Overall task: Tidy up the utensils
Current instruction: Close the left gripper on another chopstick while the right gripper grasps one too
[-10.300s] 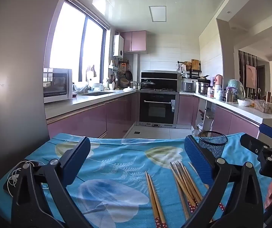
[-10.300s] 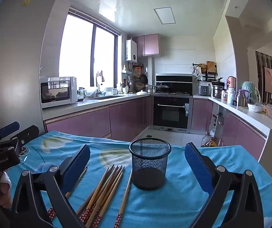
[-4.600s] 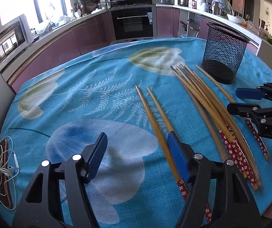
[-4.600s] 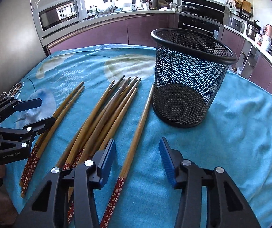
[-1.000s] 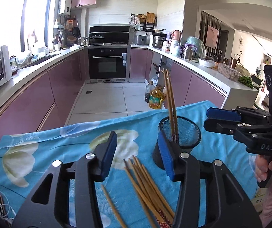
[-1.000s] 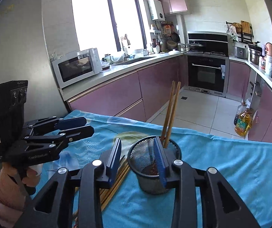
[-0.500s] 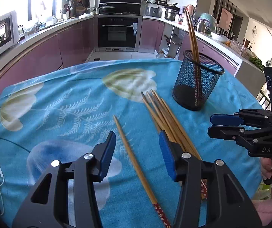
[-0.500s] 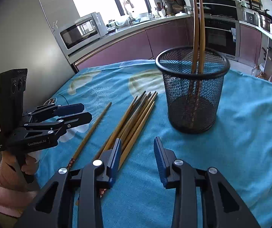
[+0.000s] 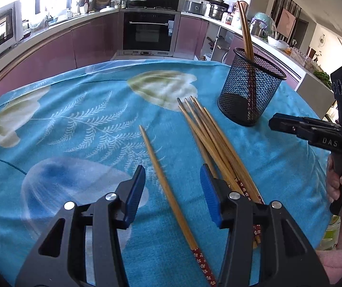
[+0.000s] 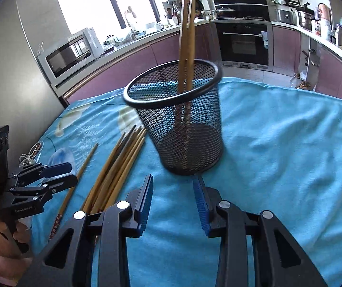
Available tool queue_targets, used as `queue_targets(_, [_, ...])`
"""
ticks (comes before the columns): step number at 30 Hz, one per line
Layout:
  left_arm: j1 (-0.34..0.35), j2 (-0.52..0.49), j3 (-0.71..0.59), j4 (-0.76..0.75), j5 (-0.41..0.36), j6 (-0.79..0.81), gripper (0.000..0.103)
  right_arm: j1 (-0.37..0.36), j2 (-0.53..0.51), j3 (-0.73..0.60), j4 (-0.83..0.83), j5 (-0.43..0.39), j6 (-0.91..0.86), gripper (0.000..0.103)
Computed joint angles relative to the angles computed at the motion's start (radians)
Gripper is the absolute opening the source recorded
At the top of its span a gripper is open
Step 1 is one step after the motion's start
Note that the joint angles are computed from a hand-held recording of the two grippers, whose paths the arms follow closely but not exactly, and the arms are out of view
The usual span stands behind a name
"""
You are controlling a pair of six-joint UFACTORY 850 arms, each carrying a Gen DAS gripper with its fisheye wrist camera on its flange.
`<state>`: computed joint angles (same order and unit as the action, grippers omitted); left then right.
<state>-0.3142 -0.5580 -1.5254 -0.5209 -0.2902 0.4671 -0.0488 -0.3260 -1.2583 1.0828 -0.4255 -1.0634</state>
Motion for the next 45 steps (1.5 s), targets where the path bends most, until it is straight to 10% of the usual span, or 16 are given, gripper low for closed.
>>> queue_targets(10, [-0.007,-0.023,-0.022,0.019,-0.038,-0.002,0.041,0.056,-0.011,-0.01,-0.053,-0.148,-0.023,0.034])
queue_targets(45, [-0.02,-0.056,-0.057,0.273,-0.052,-0.242,0.012,0.135,-0.051,-0.065,-0.347,-0.039,0.266,0.013])
